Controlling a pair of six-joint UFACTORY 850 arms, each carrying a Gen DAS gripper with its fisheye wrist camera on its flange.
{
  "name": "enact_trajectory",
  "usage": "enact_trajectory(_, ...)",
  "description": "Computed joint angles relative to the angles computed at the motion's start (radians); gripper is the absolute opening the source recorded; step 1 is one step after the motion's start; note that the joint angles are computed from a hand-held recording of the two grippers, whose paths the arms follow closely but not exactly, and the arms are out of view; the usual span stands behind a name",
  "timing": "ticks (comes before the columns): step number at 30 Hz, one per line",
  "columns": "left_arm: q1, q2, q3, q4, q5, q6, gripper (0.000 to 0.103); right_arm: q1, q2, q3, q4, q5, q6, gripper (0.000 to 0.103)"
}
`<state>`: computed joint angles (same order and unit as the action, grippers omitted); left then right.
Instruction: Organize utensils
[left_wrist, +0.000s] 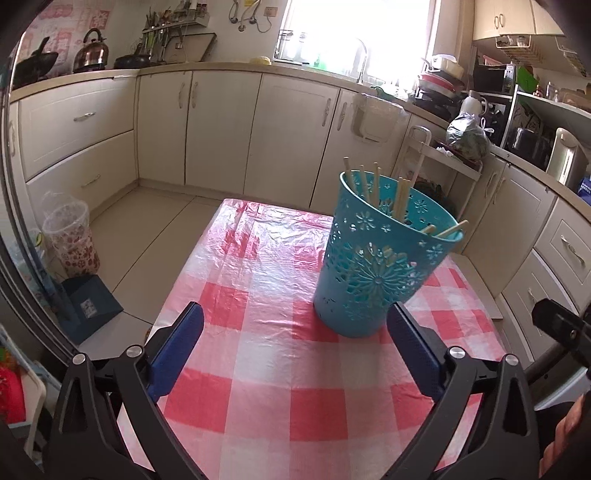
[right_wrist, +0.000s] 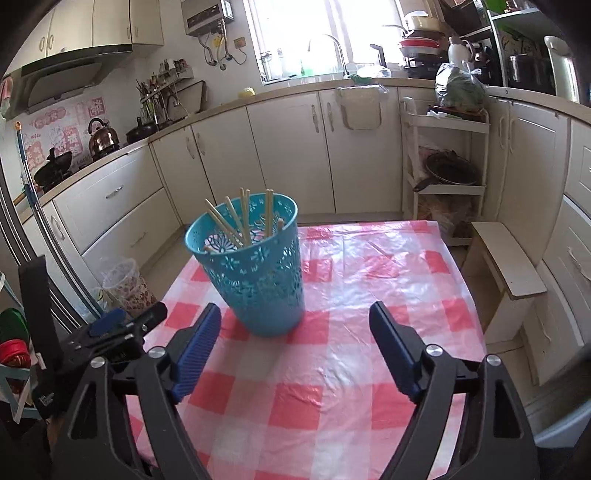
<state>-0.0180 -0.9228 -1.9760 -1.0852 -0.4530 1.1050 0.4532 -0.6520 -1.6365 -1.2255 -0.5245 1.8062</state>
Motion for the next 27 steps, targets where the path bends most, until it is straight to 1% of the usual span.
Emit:
enact_trajectory(1, -0.003, 0.042, 0.052, 0.028, 0.017, -0.017, 0.095, 0.007, 0.013, 0.016, 0.007, -0.011, 0.004, 0.087)
enact_trajectory(3, -0.004, 0.104, 0.127, 0.063, 0.027, -0.040, 0.095, 0.024, 0.044, 0.054, 0.013, -0.035, 0.019, 0.091)
enact_trajectory(8, 0.018, 0.248, 0.292, 0.090, 0.031, -0.068, 0.095, 0.065, 0.112, 0.124, 0.000, -0.078, 0.068, 0.095)
enact_trajectory(11, 0.033, 0.339, 0.393, 0.058, 0.063, -0.034, 0.095, 0.091, 0.144, 0.147, -0.002, -0.105, 0.094, 0.095)
enact_trajectory(13, 0.042, 0.396, 0.452, 0.074, 0.077, -0.039, 0.095, 0.113, 0.163, 0.162, 0.000, -0.125, 0.104, 0.095)
enact_trajectory(14, 0.049, 0.417, 0.472, 0.089, 0.069, -0.048, 0.095, 0.123, 0.173, 0.170, 0.003, -0.129, 0.109, 0.095)
enact_trajectory(17, 0.073, 0.468, 0.512, 0.132, 0.013, -0.066, 0.095, 0.157, 0.191, 0.174, 0.019, -0.152, 0.103, 0.095)
enact_trajectory(21, 0.102, 0.530, 0.561, 0.166, -0.018, -0.061, 0.095, 0.201, 0.212, 0.184, 0.024, -0.186, 0.115, 0.095)
enact_trajectory(23, 0.112, 0.555, 0.583, 0.162, -0.013, -0.050, 0.095, 0.219, 0.221, 0.190, 0.028, -0.194, 0.129, 0.095)
enact_trajectory(27, 0.128, 0.602, 0.628, 0.107, 0.016, 0.009, 0.095, 0.246, 0.245, 0.207, 0.023, -0.203, 0.180, 0.095)
